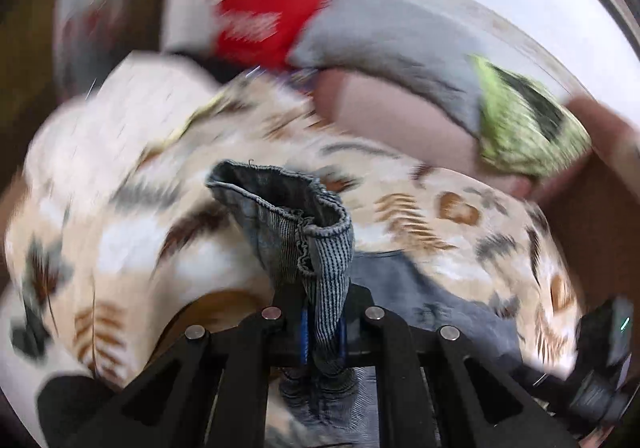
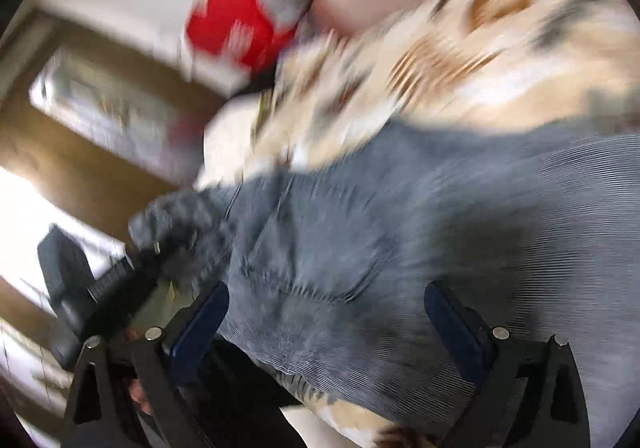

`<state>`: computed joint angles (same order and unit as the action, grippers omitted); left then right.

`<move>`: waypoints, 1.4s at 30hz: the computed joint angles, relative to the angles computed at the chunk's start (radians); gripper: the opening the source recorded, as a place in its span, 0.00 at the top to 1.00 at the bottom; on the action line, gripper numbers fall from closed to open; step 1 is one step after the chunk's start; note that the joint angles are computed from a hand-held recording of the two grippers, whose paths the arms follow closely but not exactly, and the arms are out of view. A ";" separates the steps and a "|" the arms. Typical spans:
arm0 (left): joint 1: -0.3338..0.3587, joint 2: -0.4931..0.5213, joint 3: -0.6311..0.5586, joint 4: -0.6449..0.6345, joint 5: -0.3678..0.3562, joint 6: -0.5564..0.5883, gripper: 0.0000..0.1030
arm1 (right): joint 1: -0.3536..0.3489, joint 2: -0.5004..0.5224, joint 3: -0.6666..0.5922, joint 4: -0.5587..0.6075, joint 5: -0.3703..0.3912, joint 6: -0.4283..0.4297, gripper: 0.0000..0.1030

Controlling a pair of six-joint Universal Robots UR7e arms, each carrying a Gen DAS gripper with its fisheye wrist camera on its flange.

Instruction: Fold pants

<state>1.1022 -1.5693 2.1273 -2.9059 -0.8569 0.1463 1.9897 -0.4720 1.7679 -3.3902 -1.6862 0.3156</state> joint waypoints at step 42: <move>0.078 0.098 0.044 0.156 -0.087 0.041 0.17 | 0.066 -0.192 0.194 0.178 -0.398 0.248 0.90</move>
<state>1.1803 -1.4709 2.1710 -2.7504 -0.9437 0.1875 2.0562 -0.6639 1.9615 -3.2117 -2.0842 0.5638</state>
